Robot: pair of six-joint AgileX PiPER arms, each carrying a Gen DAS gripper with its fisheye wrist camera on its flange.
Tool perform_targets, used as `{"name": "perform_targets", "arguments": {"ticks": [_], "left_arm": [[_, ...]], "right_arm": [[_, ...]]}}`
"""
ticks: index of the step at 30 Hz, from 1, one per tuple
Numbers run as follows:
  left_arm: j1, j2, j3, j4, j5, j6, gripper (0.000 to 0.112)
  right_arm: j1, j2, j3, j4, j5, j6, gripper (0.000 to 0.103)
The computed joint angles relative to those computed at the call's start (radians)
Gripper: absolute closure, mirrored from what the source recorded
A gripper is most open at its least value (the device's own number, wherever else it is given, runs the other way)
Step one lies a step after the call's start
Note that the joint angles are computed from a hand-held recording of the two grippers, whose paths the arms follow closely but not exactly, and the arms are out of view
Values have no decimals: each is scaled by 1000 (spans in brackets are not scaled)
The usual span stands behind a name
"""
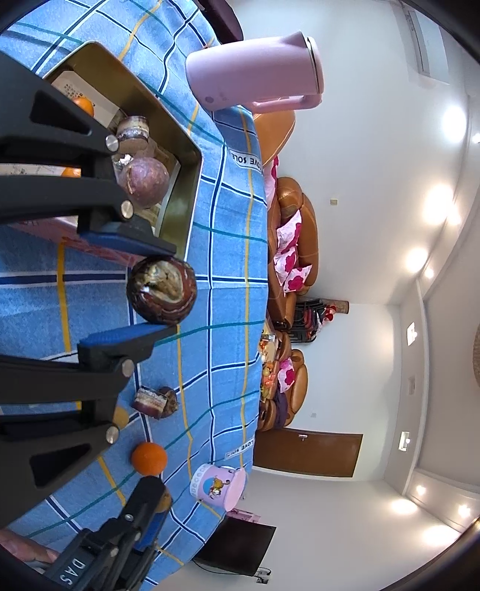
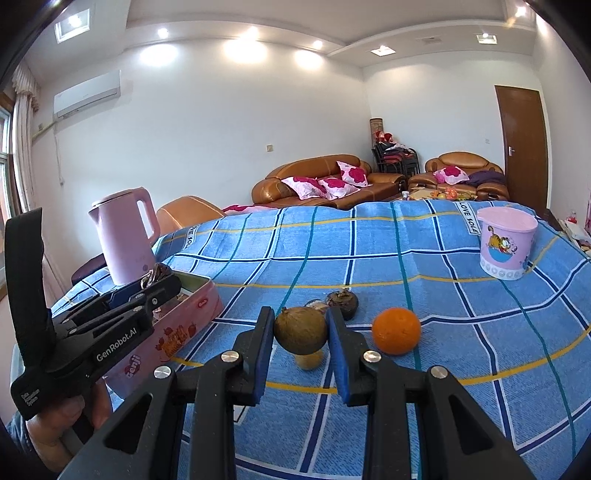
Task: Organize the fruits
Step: 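Lift both fruits and carry both grippers over the tin box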
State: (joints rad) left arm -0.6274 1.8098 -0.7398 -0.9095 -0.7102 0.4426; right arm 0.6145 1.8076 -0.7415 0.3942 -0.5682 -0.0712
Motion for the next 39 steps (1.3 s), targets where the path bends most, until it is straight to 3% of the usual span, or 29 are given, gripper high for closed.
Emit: {"name": "perform_targets", "arguments": {"ticks": [24, 30, 36, 39], "left_arm": [[103, -122, 92, 17, 83, 35, 75], [250, -185, 104, 149, 222, -52, 75], [372, -206, 99, 264, 304, -131, 76], [399, -202, 96, 262, 304, -118, 75]], "right_arm": [[94, -37, -159, 94, 157, -159, 72], [109, 0, -262, 96, 238, -179, 72], [144, 61, -380, 203, 313, -316, 72], [151, 96, -431, 215, 353, -336, 72]]}}
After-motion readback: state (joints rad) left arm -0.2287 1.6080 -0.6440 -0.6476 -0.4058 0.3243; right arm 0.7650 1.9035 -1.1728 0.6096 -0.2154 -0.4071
